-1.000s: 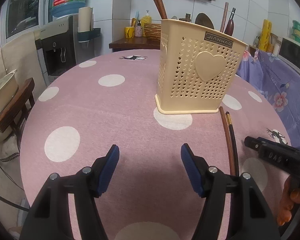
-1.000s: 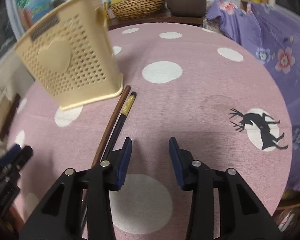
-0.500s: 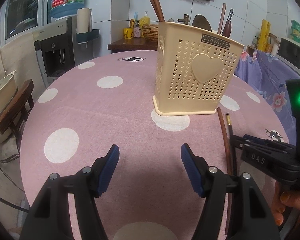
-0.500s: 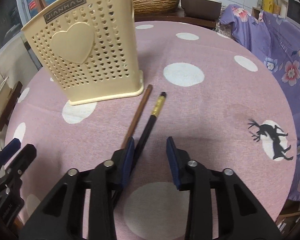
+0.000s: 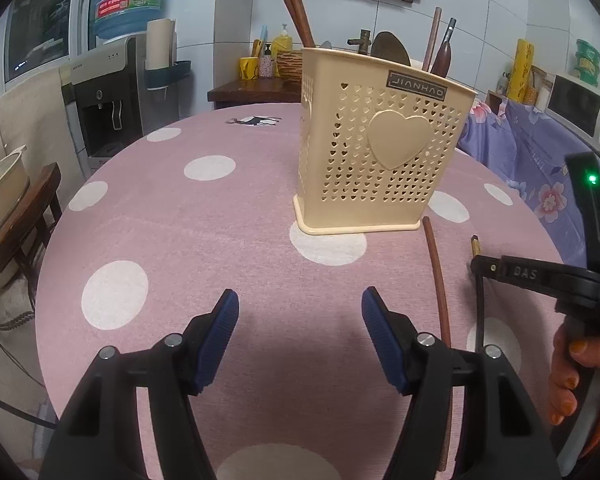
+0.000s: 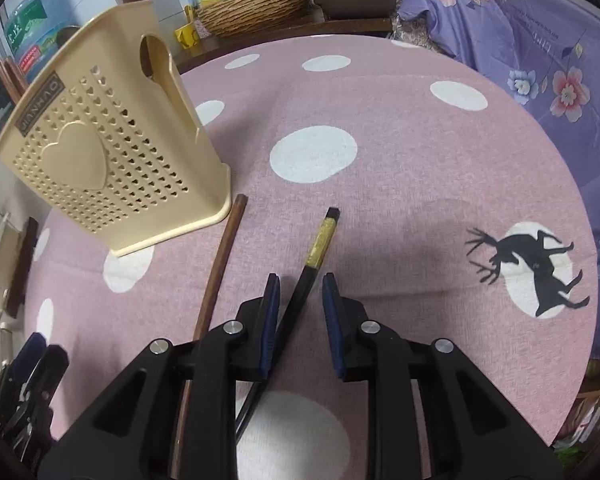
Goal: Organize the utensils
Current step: 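Move both tools down to the last brown and black chopsticks, then close the right gripper on the gold-tipped black chopstick while the left lowers to the brown chopstick, then close the left gripper on the brown wooden chopstick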
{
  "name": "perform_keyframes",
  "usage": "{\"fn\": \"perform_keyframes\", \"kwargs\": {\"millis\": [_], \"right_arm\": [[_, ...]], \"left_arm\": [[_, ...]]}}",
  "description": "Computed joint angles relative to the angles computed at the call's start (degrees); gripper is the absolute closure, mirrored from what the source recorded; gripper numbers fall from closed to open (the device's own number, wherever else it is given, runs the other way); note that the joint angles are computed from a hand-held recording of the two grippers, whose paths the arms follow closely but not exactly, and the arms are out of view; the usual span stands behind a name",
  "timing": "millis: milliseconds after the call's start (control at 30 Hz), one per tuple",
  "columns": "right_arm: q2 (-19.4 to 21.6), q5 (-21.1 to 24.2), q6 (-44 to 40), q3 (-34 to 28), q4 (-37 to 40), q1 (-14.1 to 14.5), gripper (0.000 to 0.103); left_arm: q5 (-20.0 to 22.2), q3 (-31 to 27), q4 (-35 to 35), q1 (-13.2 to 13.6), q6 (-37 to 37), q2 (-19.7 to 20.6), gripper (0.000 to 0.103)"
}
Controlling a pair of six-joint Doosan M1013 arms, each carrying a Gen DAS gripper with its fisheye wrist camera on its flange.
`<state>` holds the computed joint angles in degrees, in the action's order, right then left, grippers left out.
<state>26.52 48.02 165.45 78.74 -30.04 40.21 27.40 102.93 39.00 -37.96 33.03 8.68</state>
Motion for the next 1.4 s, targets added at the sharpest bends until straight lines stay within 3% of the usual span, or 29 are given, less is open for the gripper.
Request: {"fn": "perform_keyframes", "kwargs": {"millis": [100,233,367,500,600,767,900,1233,1400], "right_arm": [[0.54,0.01,0.25,-0.77,0.40,-0.37,0.082],[1.64,1.97,-0.52,-2.31,-0.84,-0.63,0.092],[0.69,-1.08,-2.60,-1.12,2.35,-1.95,0.094],[-0.98,-2.68,-1.31,1.06,1.87,-2.44,0.094],[-2.38,-4.27,0.30,2.91,1.60,-2.95,0.094],[-3.75,-5.21,2.87,4.77,-0.34,-3.13,0.094],[-4.35,-5.24,4.17,5.73,-1.42,-3.14,0.094],[-4.96,-5.81,5.39,6.72,-2.37,-3.13,0.094],[-5.01,-6.35,5.69,6.87,-2.19,-3.12,0.094]], "left_arm": [[0.08,-0.41,-0.66,-0.15,1.56,0.25,0.039],[-0.53,-1.43,-4.54,-0.06,6.91,0.90,0.039],[-0.63,-3.52,-15.57,0.54,19.84,2.26,0.039],[1.71,-6.60,-32.43,1.42,37.80,4.43,0.041],[4.15,-9.39,-38.53,1.15,45.59,6.49,0.046],[8.48,-14.22,-38.45,0.11,47.02,10.27,0.062],[10.35,-16.85,-35.53,-0.91,46.26,12.42,0.068],[12.16,-20.47,-29.11,-1.67,41.76,14.96,0.077],[12.18,-21.36,-26.99,-1.86,40.14,15.60,0.093]]}}
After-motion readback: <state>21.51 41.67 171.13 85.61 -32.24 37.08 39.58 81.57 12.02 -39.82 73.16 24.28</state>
